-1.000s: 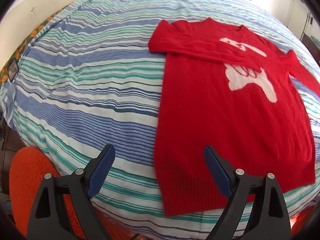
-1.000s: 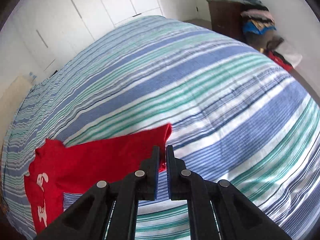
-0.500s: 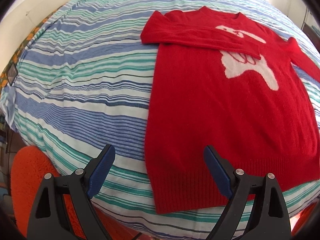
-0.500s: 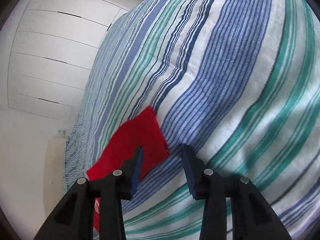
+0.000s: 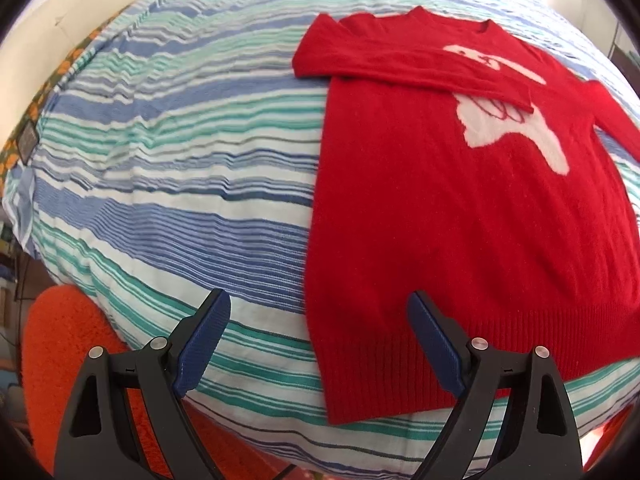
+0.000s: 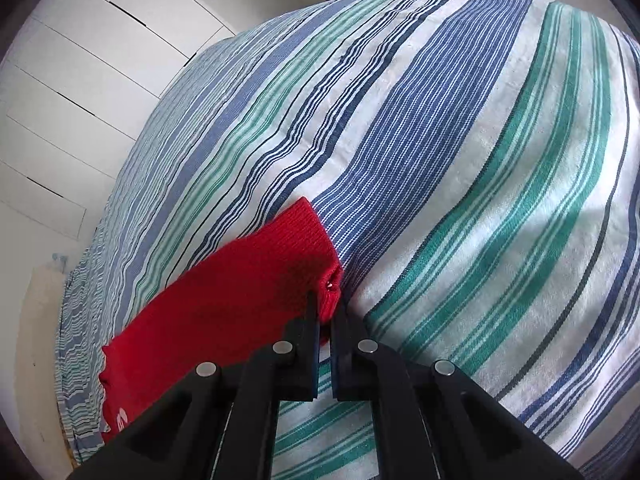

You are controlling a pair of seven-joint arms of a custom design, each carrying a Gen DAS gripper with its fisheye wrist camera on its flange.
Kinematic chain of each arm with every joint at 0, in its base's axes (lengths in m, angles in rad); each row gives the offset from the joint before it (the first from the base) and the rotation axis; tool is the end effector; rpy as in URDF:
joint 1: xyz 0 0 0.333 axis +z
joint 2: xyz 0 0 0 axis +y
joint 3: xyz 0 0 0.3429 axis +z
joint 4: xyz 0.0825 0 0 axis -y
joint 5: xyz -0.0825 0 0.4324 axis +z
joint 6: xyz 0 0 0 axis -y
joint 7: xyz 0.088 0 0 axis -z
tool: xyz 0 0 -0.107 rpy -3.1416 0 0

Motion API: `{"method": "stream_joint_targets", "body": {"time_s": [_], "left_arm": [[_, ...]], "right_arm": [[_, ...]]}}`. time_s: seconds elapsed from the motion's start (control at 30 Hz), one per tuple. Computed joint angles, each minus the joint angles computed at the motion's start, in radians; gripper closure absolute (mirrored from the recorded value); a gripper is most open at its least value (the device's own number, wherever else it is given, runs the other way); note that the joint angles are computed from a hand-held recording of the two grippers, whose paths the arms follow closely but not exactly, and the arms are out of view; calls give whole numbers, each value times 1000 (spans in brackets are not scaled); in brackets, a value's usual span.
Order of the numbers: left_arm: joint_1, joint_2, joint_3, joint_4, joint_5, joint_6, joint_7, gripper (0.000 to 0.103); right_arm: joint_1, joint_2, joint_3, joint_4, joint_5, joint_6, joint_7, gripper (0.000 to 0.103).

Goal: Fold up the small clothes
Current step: 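Fold the held sleeve across the sweater body and open the right tool, then grasp the other sleeve cuff with the left tool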

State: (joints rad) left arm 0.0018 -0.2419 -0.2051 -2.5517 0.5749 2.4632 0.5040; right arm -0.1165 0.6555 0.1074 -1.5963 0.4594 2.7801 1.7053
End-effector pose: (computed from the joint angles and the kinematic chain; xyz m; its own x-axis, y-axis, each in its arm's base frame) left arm 0.4668 -0.0955 0.3606 0.4514 -0.8736 -0.1820 -0.8447 -0.3525 -0.4028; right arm 0.7885 -0.0420 0.2958 -0.4081 -0.7923 -0.4535 -0.7392 0.5783 -0.3452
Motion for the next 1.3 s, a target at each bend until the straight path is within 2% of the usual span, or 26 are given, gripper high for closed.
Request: {"method": "stream_joint_targets", "body": {"time_s": [0.07, 0.17, 0.27, 0.3, 0.33, 0.37, 0.4, 0.47, 0.53, 0.63, 0.67, 0.73, 0.77, 0.83, 0.87, 0.93, 1.03, 1.17, 1.2, 1.27, 1.3], "left_arm": [[5, -15, -8, -5, 28, -9, -18, 12], [10, -20, -12, -7, 52, -18, -35, 12], [4, -10, -14, 8, 66, -34, -7, 12], [0, -9, -17, 20, 81, -47, 11, 12], [-3, -10, -16, 27, 88, -50, 27, 12], [-8, -14, -10, 37, 89, -43, 58, 12], [-11, -20, -3, 43, 85, -29, 86, 12], [-16, -25, 19, 72, 54, 23, 171, 12], [-19, 4, 31, 129, 25, 73, 274, 11], [-31, 105, 23, 251, 16, 92, 435, 8], [-31, 154, 11, 299, 75, 100, 452, 8], [-45, 248, 3, 376, 226, 103, 404, 8], [-43, 317, -7, 433, 225, 79, 431, 10], [-84, 439, 25, 540, 135, 18, 507, 30], [-97, 476, 36, 573, 120, -2, 518, 33], [-129, 537, 64, 625, 124, -23, 514, 33], [-181, 589, 106, 665, 173, -36, 540, 32], [-257, 627, 161, 686, 334, -58, 497, 29], [-259, 636, 164, 696, 338, -58, 483, 33], [-230, 642, 160, 710, 259, -32, 449, 71], [-219, 643, 163, 720, 214, -44, 427, 96]], "right_arm": [[65, -16, -68, -9, -65, -2, 75, 100], [120, -23, -124, -8, -141, -4, 178, 100], [122, -13, -118, 7, -206, -23, 169, 99], [112, -14, -106, 10, -212, -26, 152, 96], [92, -18, -81, 4, -204, -23, 121, 90], [76, -26, -65, 0, -199, -37, 93, 76], [62, -36, -49, -5, -202, -49, 75, 56], [80, -105, -73, -93, -212, -17, 45, 35], [97, -178, -100, -184, -246, 34, 30, 34], [37, -303, -31, -324, -184, 95, -121, 34], [20, -356, -11, -389, -160, 126, -190, 34], [45, -446, -22, -500, -161, 191, -254, 34], [62, -495, -29, -563, -162, 226, -274, 30], [75, -551, -20, -627, -107, 283, -335, 24], [84, -578, -18, -661, -79, 320, -364, 22], [132, -598, -60, -694, -136, 366, -316, 21], [193, -584, -137, -689, -312, 357, -179, 21], [157, -556, -98, -663, -264, 332, -215, 21], [144, -553, -82, -659, -235, 325, -242, 21], [138, -554, -72, -662, -207, 326, -271, 21], [140, -556, -72, -664, -203, 328, -277, 21]]}}
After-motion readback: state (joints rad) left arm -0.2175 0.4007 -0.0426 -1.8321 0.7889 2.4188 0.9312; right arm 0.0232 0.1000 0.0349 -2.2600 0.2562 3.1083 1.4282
